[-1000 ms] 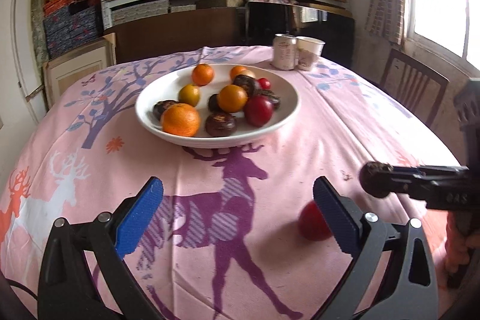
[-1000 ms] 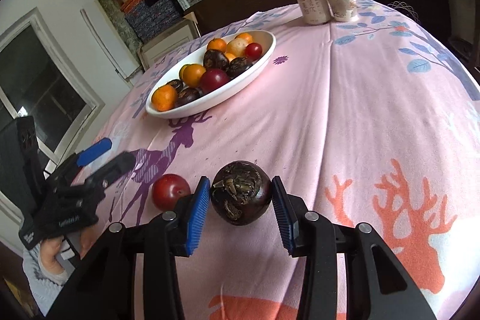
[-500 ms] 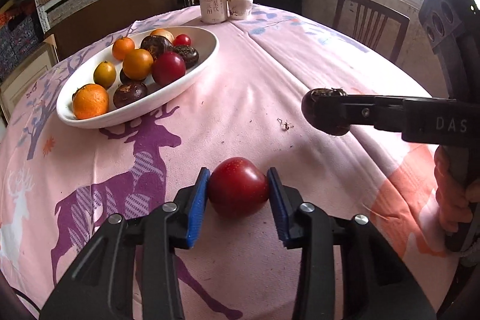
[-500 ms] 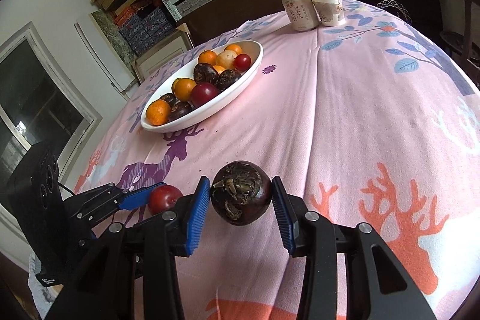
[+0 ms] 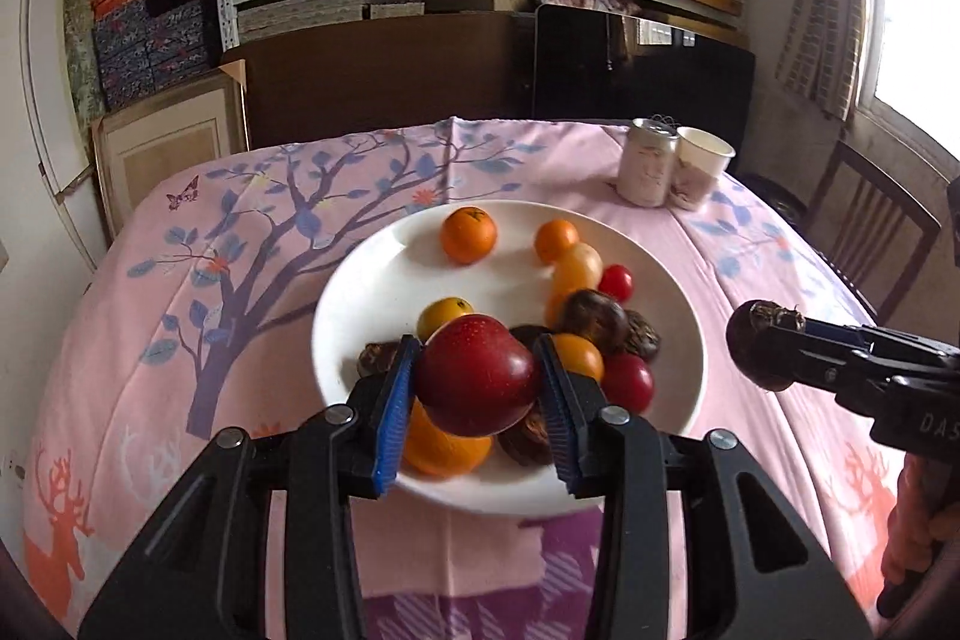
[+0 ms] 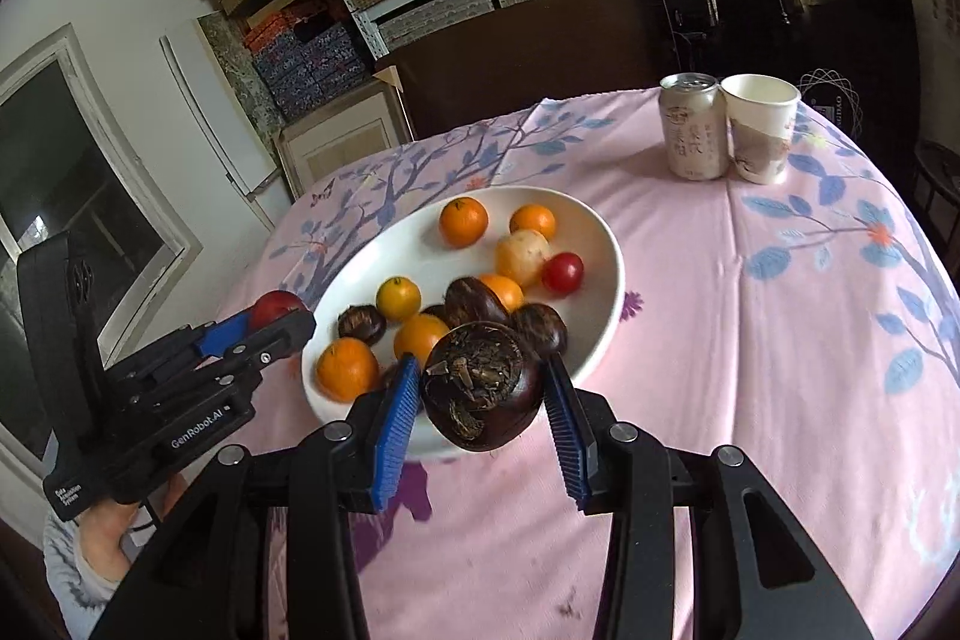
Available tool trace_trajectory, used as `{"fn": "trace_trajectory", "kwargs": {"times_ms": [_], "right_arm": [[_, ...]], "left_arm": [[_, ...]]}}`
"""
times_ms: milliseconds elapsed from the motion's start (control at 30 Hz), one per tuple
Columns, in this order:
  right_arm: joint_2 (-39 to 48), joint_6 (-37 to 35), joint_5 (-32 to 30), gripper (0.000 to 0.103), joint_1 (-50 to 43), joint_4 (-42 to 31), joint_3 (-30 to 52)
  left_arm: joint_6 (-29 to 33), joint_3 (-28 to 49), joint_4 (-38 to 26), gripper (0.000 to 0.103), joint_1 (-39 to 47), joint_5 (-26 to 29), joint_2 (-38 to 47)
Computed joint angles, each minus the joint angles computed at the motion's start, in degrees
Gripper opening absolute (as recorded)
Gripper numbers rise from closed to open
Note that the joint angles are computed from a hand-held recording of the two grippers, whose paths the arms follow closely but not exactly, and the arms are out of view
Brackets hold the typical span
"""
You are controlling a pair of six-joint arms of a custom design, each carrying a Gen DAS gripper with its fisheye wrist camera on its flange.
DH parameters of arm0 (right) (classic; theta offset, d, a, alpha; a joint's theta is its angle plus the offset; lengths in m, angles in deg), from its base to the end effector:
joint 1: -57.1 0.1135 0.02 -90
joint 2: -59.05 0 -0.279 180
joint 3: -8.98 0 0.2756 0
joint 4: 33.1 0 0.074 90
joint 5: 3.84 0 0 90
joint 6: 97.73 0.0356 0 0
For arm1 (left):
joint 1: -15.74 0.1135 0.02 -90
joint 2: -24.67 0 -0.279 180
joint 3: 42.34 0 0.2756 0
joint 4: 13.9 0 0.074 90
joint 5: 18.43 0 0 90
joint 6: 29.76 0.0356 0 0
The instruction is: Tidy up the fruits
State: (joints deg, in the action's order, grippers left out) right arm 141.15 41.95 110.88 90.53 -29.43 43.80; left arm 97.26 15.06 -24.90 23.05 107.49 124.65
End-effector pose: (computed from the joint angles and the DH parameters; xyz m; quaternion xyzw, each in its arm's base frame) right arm 0.2132 0.1229 0.1140 0.2104 0.8769 0.1080 0.4184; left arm 0.3323 0.0216 0.1191 0.3248 0.8487 -0.1591 0.3858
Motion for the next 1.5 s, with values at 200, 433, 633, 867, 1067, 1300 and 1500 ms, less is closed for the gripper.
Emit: {"fn": "trace_trajectory", "kwargs": {"times_ms": [200, 433, 633, 867, 1067, 1300, 1500], "right_arm": [[15.05, -6.81, -5.17, 0.042, -8.45, 3.17, 13.60], [23.58, -10.89, -8.17, 0.049, -11.82, 5.01, 20.27], [18.64, -10.92, -6.16, 0.056, -9.93, 5.22, 17.78], [10.74, -7.37, 6.11, 0.082, -2.06, -3.04, 14.30], [4.67, 2.76, 17.05, 0.099, 6.41, -6.51, 6.49], [4.56, 13.70, 18.76, 0.100, 11.53, -10.48, 1.33], [5.08, 14.62, 22.91, 0.100, 14.65, -11.50, 0.73]], "left_arm": [[-8.18, 11.65, 0.73, 0.038, -4.95, -4.37, 11.42], [-13.68, 20.04, 0.31, 0.065, -6.27, -4.19, 20.29], [-14.62, 18.19, 2.57, 0.075, -4.59, -4.40, 18.27], [-12.16, 4.81, 9.94, 0.098, -2.27, -5.22, 7.11], [-6.35, -7.05, 13.15, 0.098, 2.06, -3.19, -0.57], [-4.40, -16.04, 21.05, 0.098, 5.40, -5.17, -3.99], [-3.83, -16.45, 19.90, 0.098, 6.79, -2.78, -4.61]]}}
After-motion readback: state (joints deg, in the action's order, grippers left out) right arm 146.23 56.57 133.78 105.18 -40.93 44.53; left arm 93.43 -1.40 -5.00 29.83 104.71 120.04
